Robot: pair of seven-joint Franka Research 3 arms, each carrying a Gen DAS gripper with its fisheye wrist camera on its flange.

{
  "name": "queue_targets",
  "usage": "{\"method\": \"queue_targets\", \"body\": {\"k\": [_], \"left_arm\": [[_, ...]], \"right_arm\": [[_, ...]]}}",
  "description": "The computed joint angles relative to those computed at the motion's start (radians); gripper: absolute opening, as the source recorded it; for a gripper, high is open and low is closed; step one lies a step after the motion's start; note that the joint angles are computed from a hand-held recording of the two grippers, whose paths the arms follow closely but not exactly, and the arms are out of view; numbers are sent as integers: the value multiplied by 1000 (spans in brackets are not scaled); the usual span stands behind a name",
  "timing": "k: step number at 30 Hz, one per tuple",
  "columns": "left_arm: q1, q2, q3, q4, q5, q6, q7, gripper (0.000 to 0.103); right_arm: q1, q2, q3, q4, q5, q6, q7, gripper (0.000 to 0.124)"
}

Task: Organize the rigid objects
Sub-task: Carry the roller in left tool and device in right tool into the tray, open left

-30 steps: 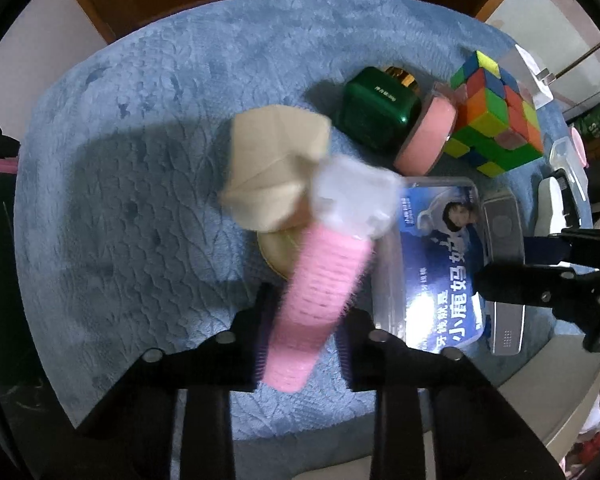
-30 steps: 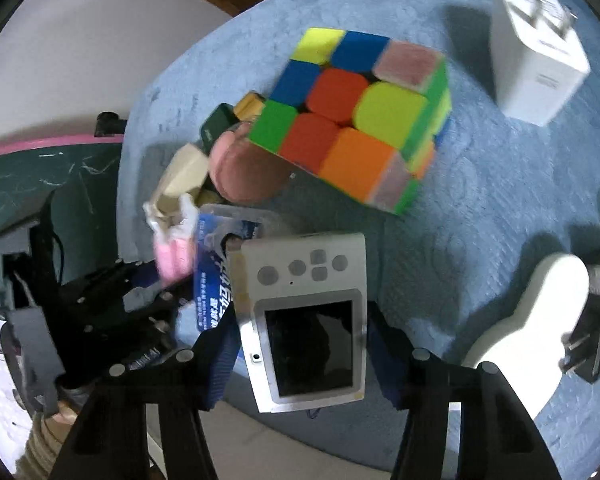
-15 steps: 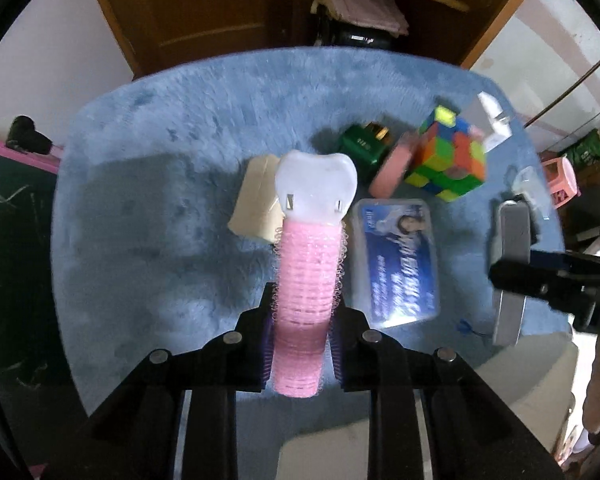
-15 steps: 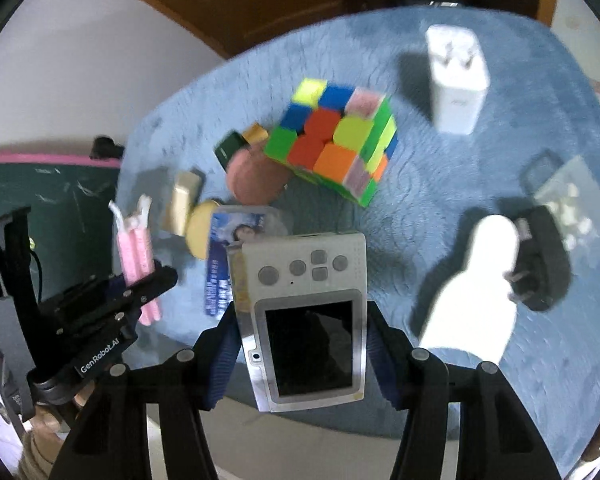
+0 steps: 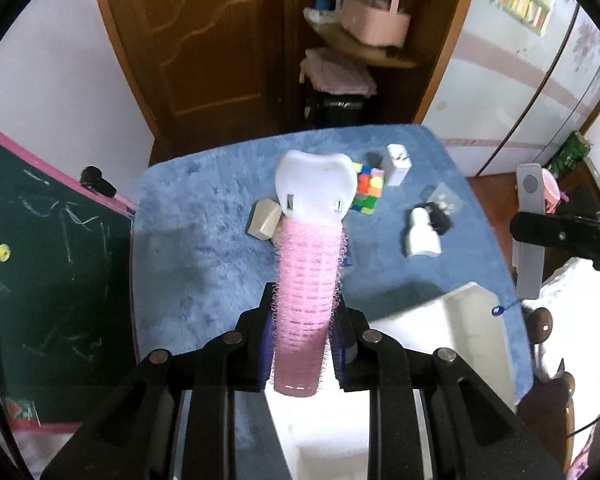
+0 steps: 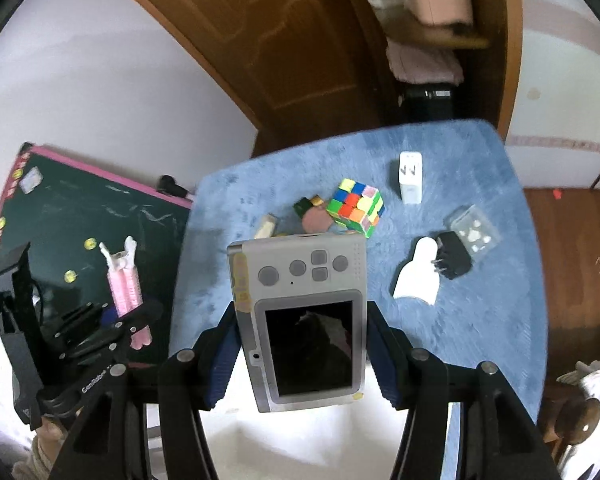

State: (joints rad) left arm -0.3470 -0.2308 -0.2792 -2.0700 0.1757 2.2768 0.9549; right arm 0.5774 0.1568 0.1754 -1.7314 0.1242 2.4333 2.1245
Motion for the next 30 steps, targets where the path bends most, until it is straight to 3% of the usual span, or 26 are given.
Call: {"method": "queue_targets", "body": {"k": [5, 9, 16, 18, 24, 30], "left_arm": [[-25, -75, -28, -31, -4, -27, -65, 24], [-37, -90, -71, -35, 64, -70, -140, 25], [-79, -75, -103, -92, 116, -81, -250, 25], [-91, -58, -111, -107, 129, -81, -281, 25], [-117, -6, -103, -177, 118, 22, -354, 25], [-127, 52, -90, -215, 123, 82, -386, 25]], "right_arm": [[11, -170, 27, -132, -39, 19, 28, 59], [8, -271, 59, -229, -42, 18, 50, 59], [-3, -347, 114, -340, -100, -12, 131, 59], [-7, -356, 128, -366, -131, -15, 166, 59], [2, -305, 154, -387, -226, -77, 270, 59], [39, -223, 139, -384, -295, -91, 327, 59]]}}
